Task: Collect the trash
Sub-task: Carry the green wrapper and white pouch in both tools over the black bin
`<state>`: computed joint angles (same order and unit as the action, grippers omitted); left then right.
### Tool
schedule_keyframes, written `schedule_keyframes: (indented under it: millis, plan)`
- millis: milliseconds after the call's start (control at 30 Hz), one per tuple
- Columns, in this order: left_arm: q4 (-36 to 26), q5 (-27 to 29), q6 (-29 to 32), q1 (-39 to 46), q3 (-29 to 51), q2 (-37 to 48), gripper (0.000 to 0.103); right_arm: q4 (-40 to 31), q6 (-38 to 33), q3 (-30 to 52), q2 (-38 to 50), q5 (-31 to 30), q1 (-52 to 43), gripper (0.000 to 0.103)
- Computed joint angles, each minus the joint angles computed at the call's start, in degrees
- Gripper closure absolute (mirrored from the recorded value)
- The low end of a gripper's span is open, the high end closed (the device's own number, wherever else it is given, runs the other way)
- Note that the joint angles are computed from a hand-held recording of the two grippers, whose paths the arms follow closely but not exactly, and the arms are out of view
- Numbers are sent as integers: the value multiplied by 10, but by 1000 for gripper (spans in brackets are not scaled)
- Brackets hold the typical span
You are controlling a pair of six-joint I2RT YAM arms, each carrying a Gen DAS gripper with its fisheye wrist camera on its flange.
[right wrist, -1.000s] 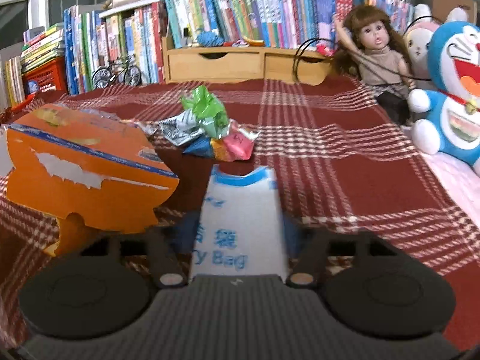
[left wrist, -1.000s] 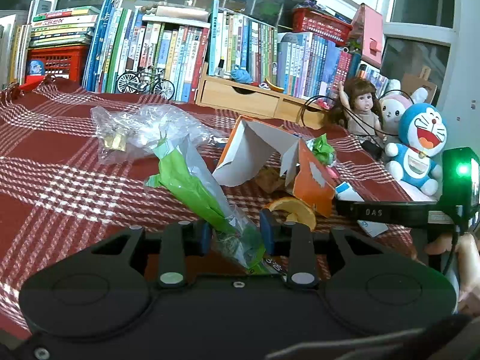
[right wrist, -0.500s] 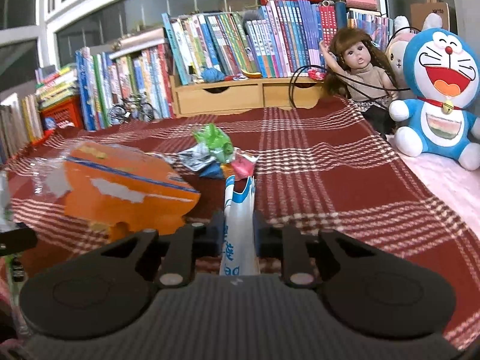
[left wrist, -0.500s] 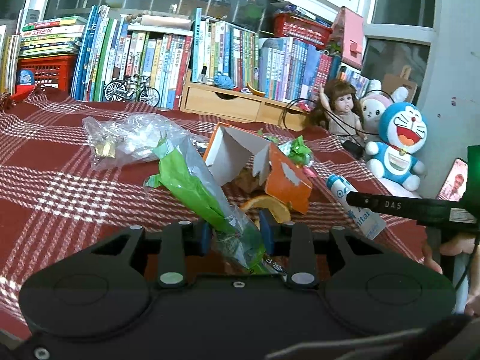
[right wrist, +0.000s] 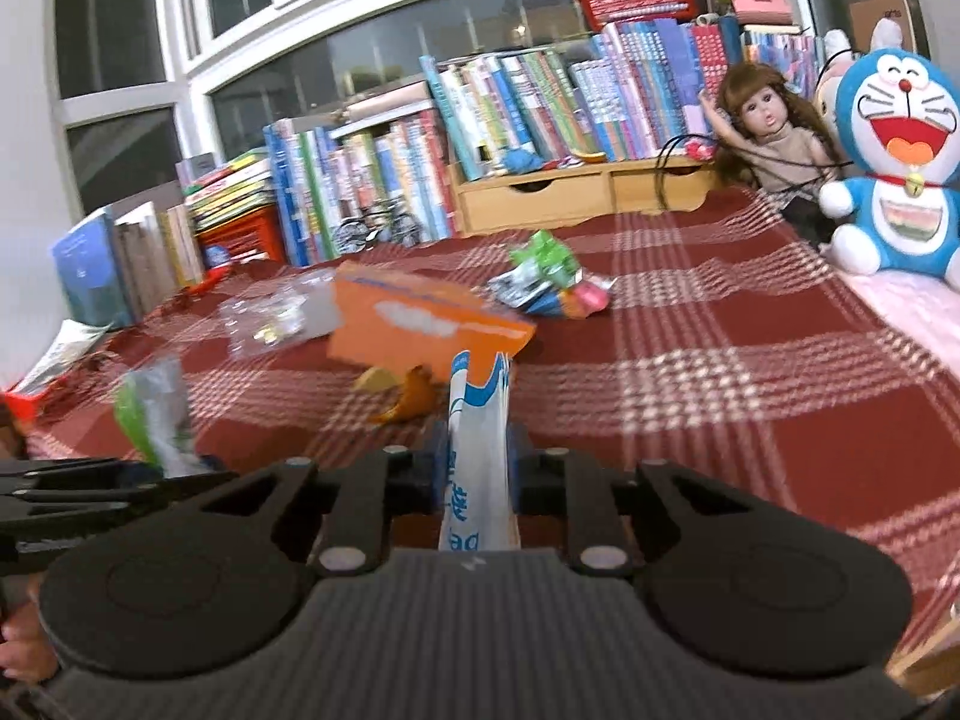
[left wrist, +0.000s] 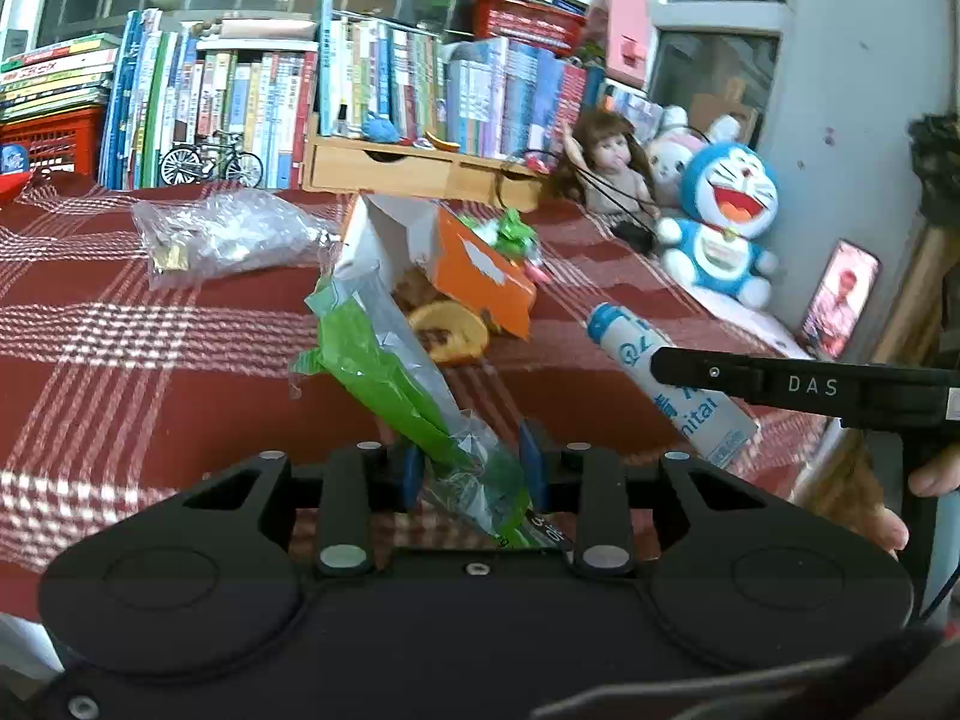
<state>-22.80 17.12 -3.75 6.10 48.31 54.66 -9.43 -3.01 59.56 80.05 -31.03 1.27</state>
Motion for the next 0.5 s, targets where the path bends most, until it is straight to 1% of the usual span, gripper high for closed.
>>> schedule_keyframes:
  millis: [233,367,500]
  plan:
    - [-83,18,23,-1,-38,-76,72,-49,-37,-71,-69,-53,-16,79]
    - [-126,21,40,1,-62,-107,72,-79,-63,-101,-88,-59,-16,78]
    - [-162,27,51,5,-82,-113,72,-96,-71,-129,-86,-48,-9,78]
